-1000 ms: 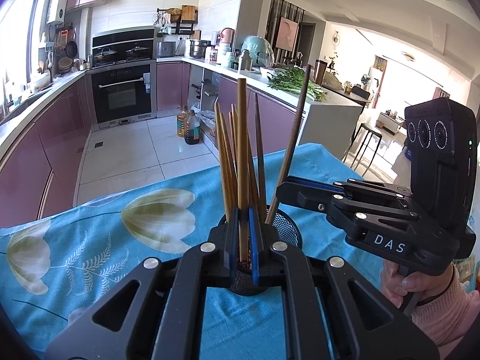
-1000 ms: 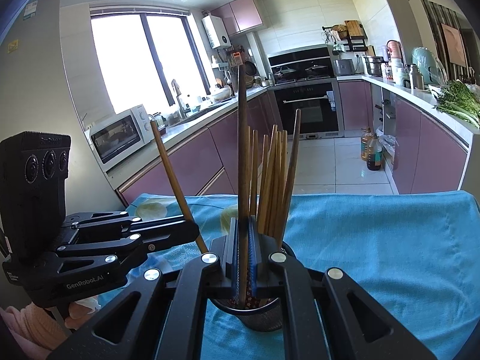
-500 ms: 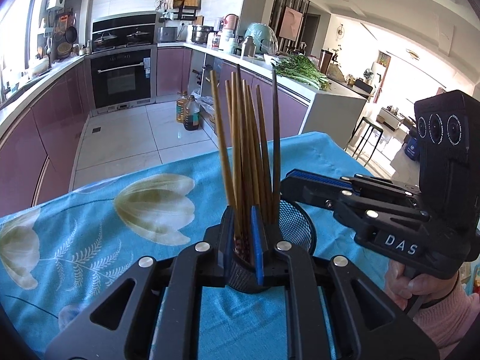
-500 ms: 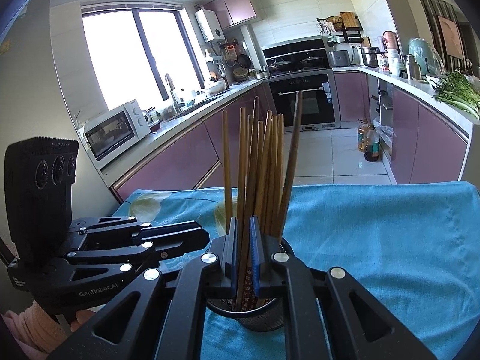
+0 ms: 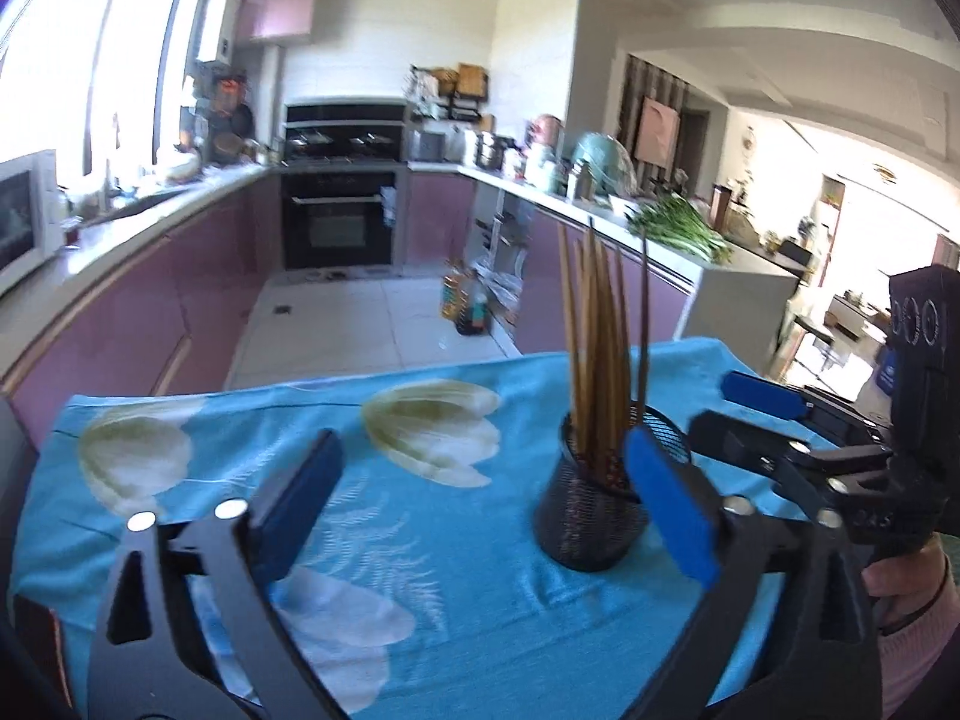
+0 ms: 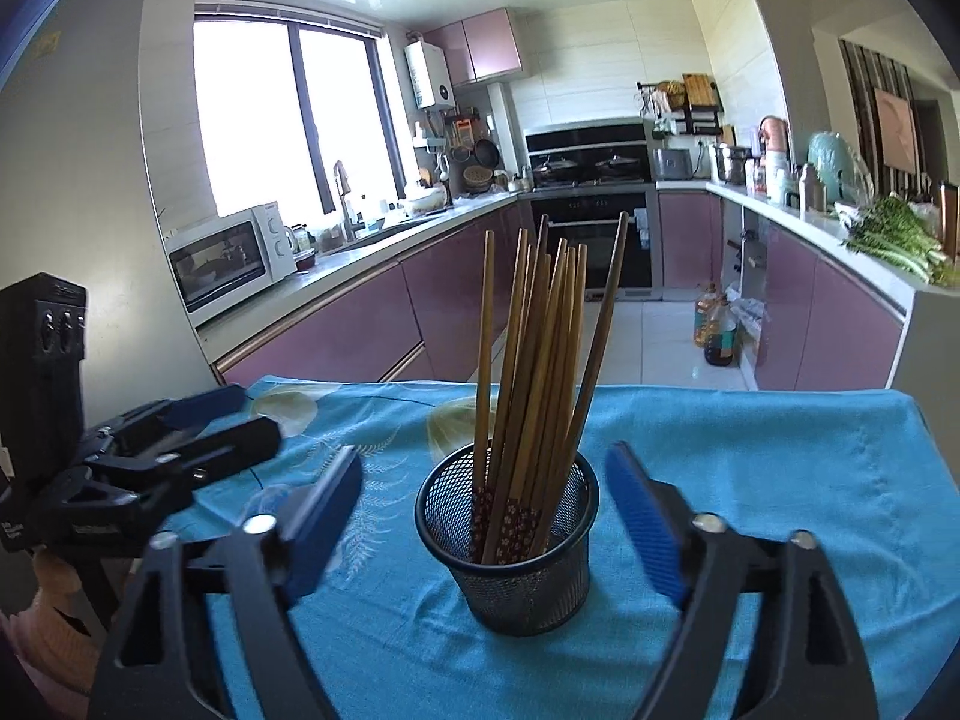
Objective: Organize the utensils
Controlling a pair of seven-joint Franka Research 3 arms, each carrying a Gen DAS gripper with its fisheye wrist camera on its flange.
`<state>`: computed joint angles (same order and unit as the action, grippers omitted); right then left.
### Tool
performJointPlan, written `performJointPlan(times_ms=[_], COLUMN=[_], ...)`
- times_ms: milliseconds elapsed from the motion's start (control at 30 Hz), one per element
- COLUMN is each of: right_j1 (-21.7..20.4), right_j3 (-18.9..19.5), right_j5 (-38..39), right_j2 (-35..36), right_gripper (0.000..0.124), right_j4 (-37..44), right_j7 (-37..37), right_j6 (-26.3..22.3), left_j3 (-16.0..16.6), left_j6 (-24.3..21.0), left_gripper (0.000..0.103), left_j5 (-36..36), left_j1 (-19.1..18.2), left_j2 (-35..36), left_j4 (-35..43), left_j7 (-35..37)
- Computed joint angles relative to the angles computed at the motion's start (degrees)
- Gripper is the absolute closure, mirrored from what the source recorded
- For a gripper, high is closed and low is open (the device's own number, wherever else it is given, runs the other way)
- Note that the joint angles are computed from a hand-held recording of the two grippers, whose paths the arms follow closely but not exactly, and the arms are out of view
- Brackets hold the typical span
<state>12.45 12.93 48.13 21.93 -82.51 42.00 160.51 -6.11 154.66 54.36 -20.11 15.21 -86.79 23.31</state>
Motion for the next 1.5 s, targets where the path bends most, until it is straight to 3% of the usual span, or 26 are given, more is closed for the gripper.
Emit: performJointPlan(times_ms=[133,233,400,733,933,1133,1500], right_j1=[-0.3,-1.8,-1.7,2.8,5.8,8.1,9.5], right_j3=[2.1,5.3,7.1,3.9,1.1,-1.3,-2.4], right_j5=[3.8,11.3,22.2,35.3,43.8,44.7,46.6], right_j2=[-2.2,-3.5,-5.6,-8.1,-9.1,-9.4,-9.6], right_gripper=[0.027,0.027,0.027,0.027,0.027,0.027,0.027], right_j4=[-4.3,-6.2,-8.4,-10.0,-9.8,-10.1,-9.9], right_j7=[-5.9,-14.0,-24.7,-35.9,-43.3,-43.3,-45.0], right_j6=[6.0,9.5,13.9,16.8,18.0,18.1,19.1], left_j3=[0.7,-0.9,-4.3,-8.7,-9.7,-10.3,-10.8], left_j6=[-2.2,-5.5,-9.8,-15.8,-16.7,-17.7,-19.4], left_gripper=[0.006,0.006,0.006,0.006,0.006,0.006,0.006], left_j5=[8.8,14.7,21.1,27.8,29.0,29.8,30.8], left_j1=[-0.9,-0.5,1.2,2.7,3.1,3.2,2.5], left_j2=[-5.1,-8.3,-12.6,-16.4,-17.8,-18.2,-17.9], left_j4=[-5.6,-8.8,-13.6,-18.1,-19.6,-20.0,-19.7], left_j7=[-9.3,-15.1,-21.9,-28.0,-29.7,-30.4,-30.3])
